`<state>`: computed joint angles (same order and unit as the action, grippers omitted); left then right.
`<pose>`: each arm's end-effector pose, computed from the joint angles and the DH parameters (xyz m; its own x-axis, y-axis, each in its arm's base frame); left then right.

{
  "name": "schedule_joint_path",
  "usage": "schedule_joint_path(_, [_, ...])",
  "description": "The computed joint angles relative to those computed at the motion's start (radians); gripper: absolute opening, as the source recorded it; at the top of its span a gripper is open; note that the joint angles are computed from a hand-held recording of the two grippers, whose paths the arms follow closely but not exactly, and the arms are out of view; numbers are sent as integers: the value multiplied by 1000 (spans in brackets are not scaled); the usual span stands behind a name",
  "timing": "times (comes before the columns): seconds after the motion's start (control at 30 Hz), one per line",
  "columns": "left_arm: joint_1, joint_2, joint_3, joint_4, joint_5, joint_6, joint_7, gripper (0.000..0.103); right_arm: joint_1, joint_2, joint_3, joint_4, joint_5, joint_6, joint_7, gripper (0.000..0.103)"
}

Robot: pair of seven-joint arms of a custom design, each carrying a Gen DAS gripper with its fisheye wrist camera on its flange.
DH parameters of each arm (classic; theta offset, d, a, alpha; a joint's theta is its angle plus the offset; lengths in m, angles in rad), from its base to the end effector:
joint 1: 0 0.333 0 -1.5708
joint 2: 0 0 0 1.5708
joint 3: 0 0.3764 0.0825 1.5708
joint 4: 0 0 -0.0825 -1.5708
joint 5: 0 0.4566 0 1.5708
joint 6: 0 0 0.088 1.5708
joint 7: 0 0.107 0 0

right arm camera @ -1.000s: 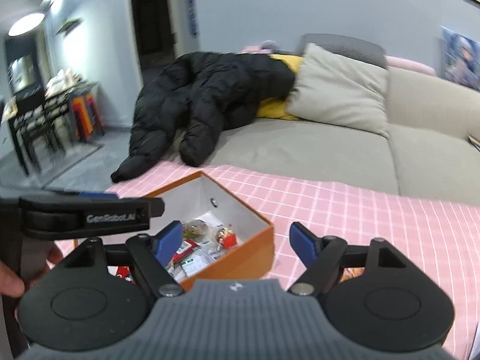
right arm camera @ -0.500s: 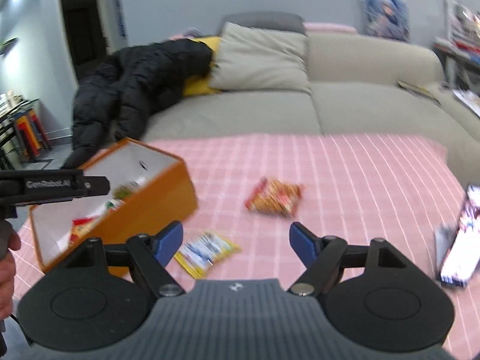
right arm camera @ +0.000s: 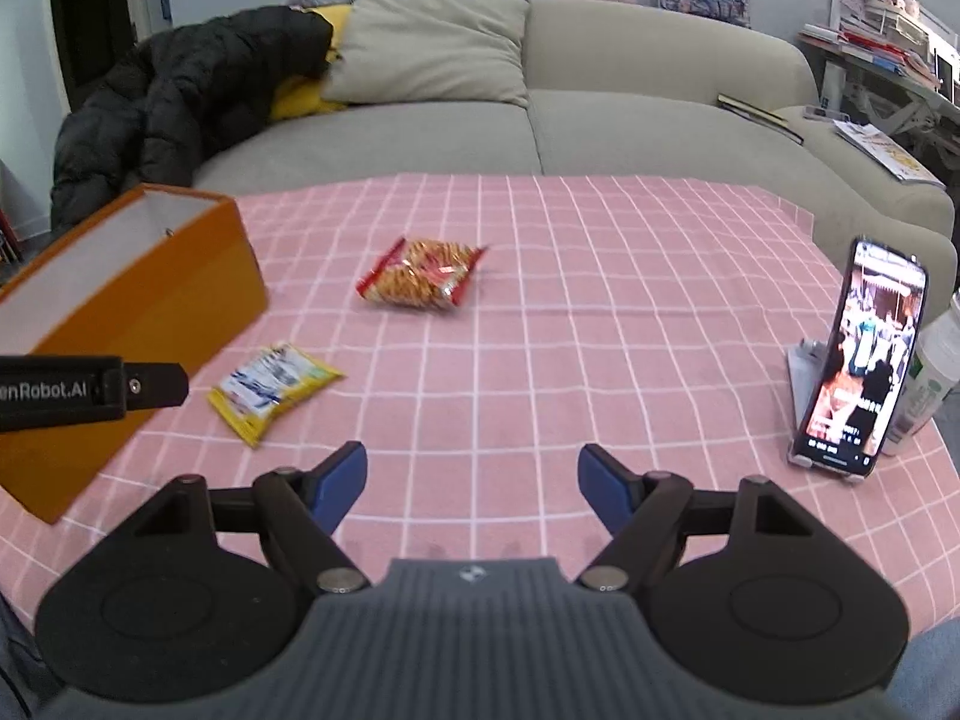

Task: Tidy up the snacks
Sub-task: 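Withdraw both tools from the box toward the remaining snacks, then grasp the yellow-white snack bag with the left tool while the right tool grasps the red Mimi bag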

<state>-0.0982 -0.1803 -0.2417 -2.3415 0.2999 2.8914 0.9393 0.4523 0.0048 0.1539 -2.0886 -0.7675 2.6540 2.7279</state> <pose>0.5349 -0.2131 0.5054 -0.0349 -0.9906 0.1325 -0.7447 -0.0626 -0.6645 0.5222 0.3852 0.5021 0.0550 -0.9973 -0.0491 -0.7349 -0.0072 -0.6781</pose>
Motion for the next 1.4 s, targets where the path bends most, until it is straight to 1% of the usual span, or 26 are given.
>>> schedule_joint_path(0.1, [-3,27,-4,17,2,-16,-12,74,-2,20,-5,6,22,15,-18,75])
schedule_joint_path(0.17, [5,42,-12,27,28,-35,-63,74,-1,30,-10,10,30,17,-26,75])
schedule_joint_path(0.3, [1,76,-2,55,45,-81,-148,74,7,57,-18,28,63,6,-54,75])
schedule_joint_path(0.47, [-13,129,25,88,44,-89,-198,74,14,85,-33,45,102,13,-77,75])
schedule_joint_path(0.57, [-17,166,43,112,52,-71,-223,76,16,102,-41,53,129,22,-104,75])
schedule_joint_path(0.63, [-24,196,54,131,12,-49,-154,77,18,111,-47,60,145,22,-118,75])
schedule_joint_path(0.7, [-33,224,64,161,57,-68,-138,77,19,122,-52,68,167,22,-131,75])
schedule_joint_path(0.73, [-36,238,68,175,68,-75,-107,79,19,127,-54,72,178,21,-138,75])
schedule_joint_path(0.8, [-34,263,64,194,14,-70,35,80,19,138,-60,80,193,19,-147,75])
schedule_joint_path(0.87, [-37,280,66,206,0,-60,132,83,20,147,-67,86,204,21,-153,75])
schedule_joint_path(0.97, [-40,300,70,220,-13,-60,259,84,19,163,-73,96,225,24,-176,75])
schedule_joint_path(1.1, [-63,324,100,244,79,-72,299,85,23,184,-86,114,232,29,-197,75])
schedule_joint_path(1.2, [-65,333,104,254,113,-57,379,85,24,197,-93,125,239,34,-213,75])
schedule_joint_path(1.27, [-59,346,94,273,99,-69,472,86,26,204,-98,131,242,34,-219,75])
schedule_joint_path(1.33, [-64,362,95,297,103,-89,527,89,29,209,-101,137,244,33,-227,75])
schedule_joint_path(1.4, [-58,377,88,314,66,-92,578,89,28,212,-102,139,254,39,-235,75])
